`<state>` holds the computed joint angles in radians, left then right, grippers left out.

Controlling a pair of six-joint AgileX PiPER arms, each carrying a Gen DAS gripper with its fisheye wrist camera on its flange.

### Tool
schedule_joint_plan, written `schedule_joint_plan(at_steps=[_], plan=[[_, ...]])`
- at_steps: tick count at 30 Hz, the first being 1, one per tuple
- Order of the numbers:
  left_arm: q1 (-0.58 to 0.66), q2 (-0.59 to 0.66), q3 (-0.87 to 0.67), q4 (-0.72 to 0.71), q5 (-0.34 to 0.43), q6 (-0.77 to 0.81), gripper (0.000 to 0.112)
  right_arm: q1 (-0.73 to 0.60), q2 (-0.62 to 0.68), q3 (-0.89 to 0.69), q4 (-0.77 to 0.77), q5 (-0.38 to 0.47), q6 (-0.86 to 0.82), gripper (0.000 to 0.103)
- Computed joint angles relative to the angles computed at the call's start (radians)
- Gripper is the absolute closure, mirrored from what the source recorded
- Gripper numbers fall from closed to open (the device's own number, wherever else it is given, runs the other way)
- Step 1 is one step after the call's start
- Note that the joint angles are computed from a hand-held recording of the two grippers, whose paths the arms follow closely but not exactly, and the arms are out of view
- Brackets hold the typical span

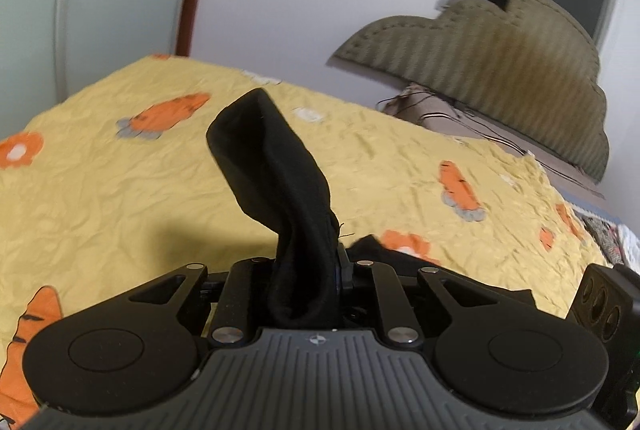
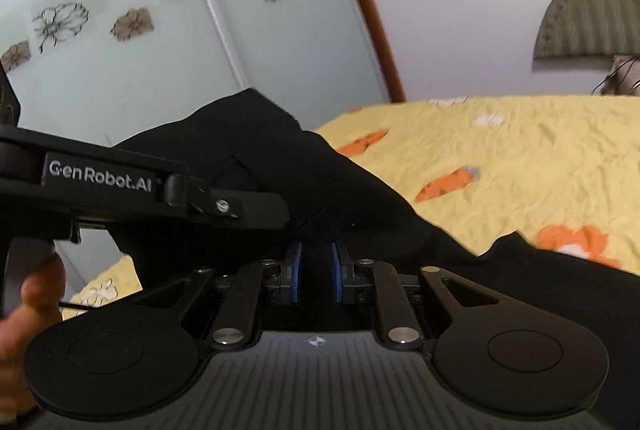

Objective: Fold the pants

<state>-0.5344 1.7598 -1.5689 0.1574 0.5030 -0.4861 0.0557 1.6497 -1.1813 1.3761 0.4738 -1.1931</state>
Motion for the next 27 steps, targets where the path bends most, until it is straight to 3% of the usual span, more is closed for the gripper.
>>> schedule_joint_plan(at_steps=[7,12,16,21,24,27], plan=[[-0.155,0.053,-0.087,0.147,0.032,-0.093,0.094,-0.137,-0.105,0.128,0.119,0.069,-0.042,0.088],[-0.242,0.139,-0.202,0.111,0.066,-0.048,0.094,-0.288,-0.170,0.228,0.175,0.133,-0.057,0.088],[-0.303,0.264,-0.358,0.058,0.121,-0.017,0.094,-0.425,-0.186,0.291,0.184,0.189,-0.034,0.088],[-0.351,0.478,-0.642,0.018,0.251,0.007,0.094,-0.592,-0.170,0.356,0.203,0.258,-0.016,0.085],[-0.373,0.605,-0.834,-0.008,0.342,0.036,0.094,-0.660,-0.207,0.405,0.188,0.194,-0.024,0.066],[-0.401,0.702,-0.992,-0.007,0.424,0.058,0.094,-0.709,-0.263,0.455,0.176,0.101,-0.042,0.063]])
